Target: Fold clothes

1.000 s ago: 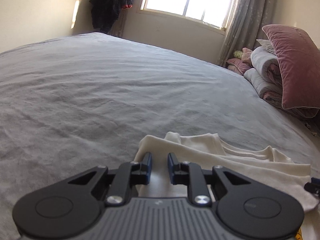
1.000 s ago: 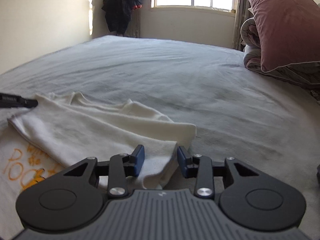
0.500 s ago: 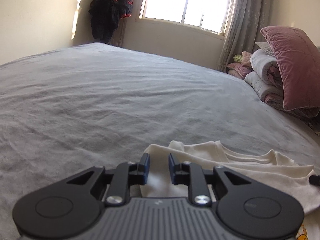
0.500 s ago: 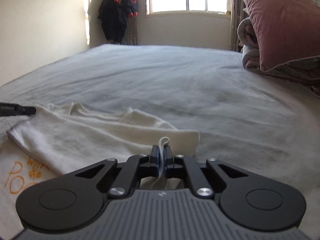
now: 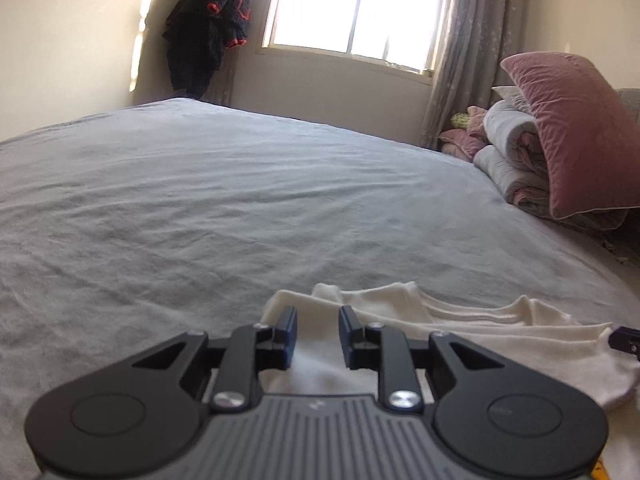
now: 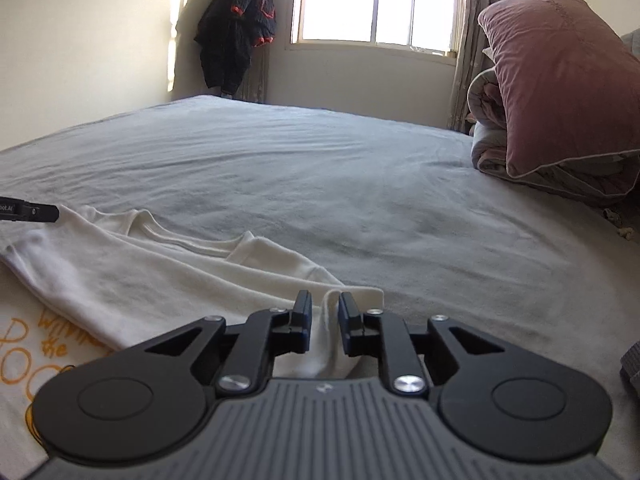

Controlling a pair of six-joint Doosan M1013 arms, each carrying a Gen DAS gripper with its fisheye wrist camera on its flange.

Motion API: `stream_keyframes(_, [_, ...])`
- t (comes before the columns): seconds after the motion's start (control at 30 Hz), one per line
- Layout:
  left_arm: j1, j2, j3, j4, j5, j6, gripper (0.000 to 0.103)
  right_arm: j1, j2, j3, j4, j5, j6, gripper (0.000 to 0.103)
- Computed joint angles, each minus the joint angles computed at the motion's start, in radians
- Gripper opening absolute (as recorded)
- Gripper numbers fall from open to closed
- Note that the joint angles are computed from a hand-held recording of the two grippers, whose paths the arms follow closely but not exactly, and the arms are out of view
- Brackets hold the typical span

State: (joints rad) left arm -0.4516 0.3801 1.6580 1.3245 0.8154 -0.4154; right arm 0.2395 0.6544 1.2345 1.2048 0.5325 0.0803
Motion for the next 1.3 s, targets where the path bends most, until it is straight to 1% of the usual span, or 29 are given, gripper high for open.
stream_keyframes(0.03, [0.003,-0.01,0.014,0.027,-0.053,-0.031,0.023,-0.002,-0.004,0.006,0.038,0.008,-0.034,0.022])
stream_keyframes(0.07, [0.006,-0.016,0.022,0.044,-0.097,-0.046,0.024,-0.006,-0.005,0.006,0.064,0.04,-0.058,0.023])
stream_keyframes(0.13, [0.008,-0.009,0.015,0.003,-0.124,0.026,0.025,-0.013,-0.005,0.006,0.105,0.111,-0.095,0.029])
stream_keyframes(0.17, [0.008,-0.005,0.01,-0.02,-0.136,0.064,0.026,-0.016,0.0,-0.001,0.094,0.151,-0.094,0.029])
stream_keyframes(0.2, [0.01,0.001,0.009,-0.045,-0.141,0.096,0.026,-0.013,0.005,-0.01,0.064,0.171,-0.085,0.029])
stream_keyframes(0.23, [0.012,0.007,0.009,-0.064,-0.145,0.12,0.026,-0.007,0.008,-0.016,0.008,0.158,-0.059,0.029])
stream_keyframes(0.27, [0.014,0.004,0.017,-0.049,-0.158,0.092,0.026,0.001,0.012,-0.023,-0.051,0.143,-0.029,0.029])
stream_keyframes(0.33, [0.021,-0.003,0.028,-0.038,-0.184,0.049,0.026,0.013,0.026,-0.043,-0.189,0.116,0.08,0.031])
stream_keyframes(0.4, [0.022,-0.006,0.033,-0.036,-0.188,0.038,0.026,0.007,0.03,-0.05,-0.192,0.13,0.112,0.031])
stream_keyframes(0.53, [0.017,-0.023,0.033,-0.103,-0.177,0.109,0.026,0.008,0.016,-0.035,-0.225,0.108,0.181,0.033])
stream_keyframes(0.6, [0.01,-0.038,0.046,-0.129,-0.17,0.139,0.026,0.013,0.002,-0.026,-0.271,0.089,0.25,0.033])
stream_keyframes(0.67, [0.001,-0.056,0.057,-0.16,-0.161,0.155,0.027,0.02,-0.016,-0.018,-0.337,0.074,0.334,0.038])
stream_keyframes(0.7, [-0.004,-0.066,0.059,-0.189,-0.157,0.167,0.028,0.021,-0.028,-0.012,-0.355,0.073,0.357,0.038])
stream_keyframes(0.73, [-0.008,-0.074,0.062,-0.212,-0.149,0.174,0.031,0.019,-0.04,-0.006,-0.355,0.085,0.365,0.038])
stream_keyframes(0.8, [-0.021,-0.097,0.074,-0.242,-0.14,0.175,0.035,0.014,-0.063,0.0,-0.351,0.119,0.398,0.039])
stream_keyframes(0.83, [-0.026,-0.105,0.077,-0.269,-0.134,0.188,0.038,0.012,-0.075,0.004,-0.358,0.133,0.423,0.041])
stream_keyframes(0.9, [-0.036,-0.123,0.085,-0.311,-0.121,0.211,0.039,0.012,-0.104,0.023,-0.381,0.139,0.473,0.046])
stream_keyframes(0.97, [-0.046,-0.139,0.099,-0.304,-0.111,0.204,0.039,0.014,-0.134,0.046,-0.415,0.14,0.511,0.048])
stream_keyframes(1.03, [-0.044,-0.155,0.118,-0.278,-0.128,0.185,0.04,0.015,-0.159,0.073,-0.425,0.15,0.5,0.048])
stream_keyframes(1.1, [-0.022,-0.164,0.125,-0.296,-0.161,0.189,0.04,0.019,-0.179,0.103,-0.427,0.142,0.474,0.048])
stream_keyframes(1.17, [0.008,-0.166,0.129,-0.312,-0.215,0.19,0.04,0.026,-0.192,0.13,-0.427,0.115,0.472,0.048])
stream_keyframes(1.2, [0.021,-0.165,0.132,-0.31,-0.237,0.177,0.04,0.025,-0.195,0.144,-0.397,0.1,0.455,0.049])
stream_keyframes(1.27, [0.054,-0.159,0.141,-0.292,-0.293,0.118,0.04,0.024,-0.199,0.172,-0.328,0.072,0.414,0.049])
stream_keyframes(1.3, [0.074,-0.156,0.15,-0.272,-0.337,0.06,0.04,0.02,-0.196,0.177,-0.296,0.074,0.405,0.049])
